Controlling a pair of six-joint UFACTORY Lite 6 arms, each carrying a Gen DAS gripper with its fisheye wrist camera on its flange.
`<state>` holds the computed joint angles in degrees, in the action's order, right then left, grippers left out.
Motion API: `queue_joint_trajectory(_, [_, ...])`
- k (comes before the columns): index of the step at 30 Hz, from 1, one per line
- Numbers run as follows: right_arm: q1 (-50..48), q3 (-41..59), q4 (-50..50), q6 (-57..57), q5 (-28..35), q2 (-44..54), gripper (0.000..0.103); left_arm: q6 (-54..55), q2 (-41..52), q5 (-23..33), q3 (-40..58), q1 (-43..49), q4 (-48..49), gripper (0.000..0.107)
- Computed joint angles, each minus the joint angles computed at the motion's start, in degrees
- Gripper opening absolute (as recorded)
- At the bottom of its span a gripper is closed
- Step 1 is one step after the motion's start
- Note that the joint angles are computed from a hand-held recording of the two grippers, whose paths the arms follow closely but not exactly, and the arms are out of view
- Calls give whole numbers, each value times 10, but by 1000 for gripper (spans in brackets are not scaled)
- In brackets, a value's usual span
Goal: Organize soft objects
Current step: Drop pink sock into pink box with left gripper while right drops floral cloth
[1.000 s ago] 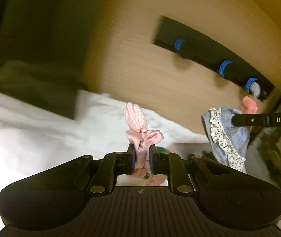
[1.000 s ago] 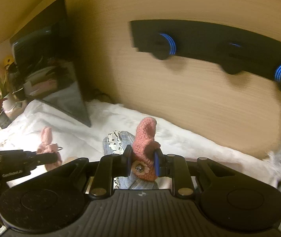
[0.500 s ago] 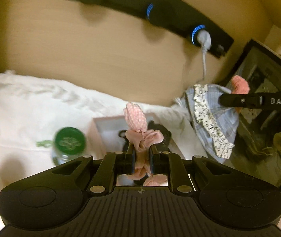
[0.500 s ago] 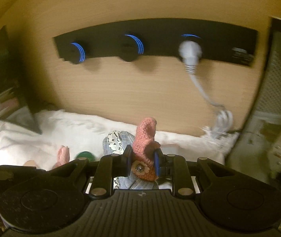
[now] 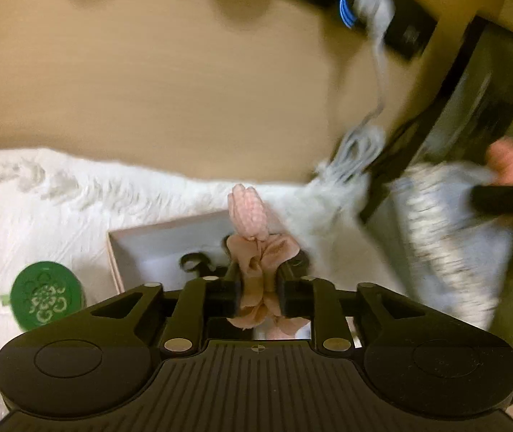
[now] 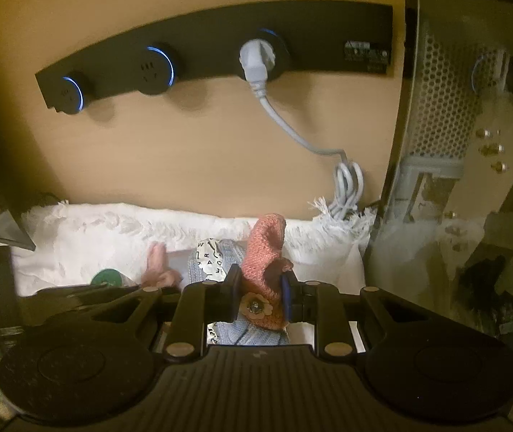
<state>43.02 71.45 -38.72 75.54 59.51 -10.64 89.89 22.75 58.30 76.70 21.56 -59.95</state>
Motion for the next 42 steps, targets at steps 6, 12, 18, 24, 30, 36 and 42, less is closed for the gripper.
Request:
queue_joint_trajectory(6, [0, -30, 3, -3, -14, 0, 22, -94, 82, -92, 41, -55, 146, 25])
queue_joint_trajectory(12, [-19, 0, 9, -27, -60, 52, 22, 12, 48, -12, 6, 12, -16, 28])
queue_joint_trajectory(18, [-10, 82, -20, -36, -78, 131, 22, 77, -39, -15, -59, 42, 1, 28])
queue_joint_trajectory(24, [-29, 195, -12, -70, -132, 268, 22, 109, -76, 111, -90, 147, -55, 28])
queue_joint_trajectory(30, [-91, 313, 91, -142, -175, 478, 22, 134, -79, 190, -92, 247, -26, 28])
queue_joint_trajectory(36, [-87, 420, 69, -180, -119, 617, 23, 171, -60, 202, -80, 351, 40, 28])
queue_joint_trajectory(42, [-104, 464, 60, -208, -79, 674, 26, 164, 5, 166, -32, 443, 85, 28])
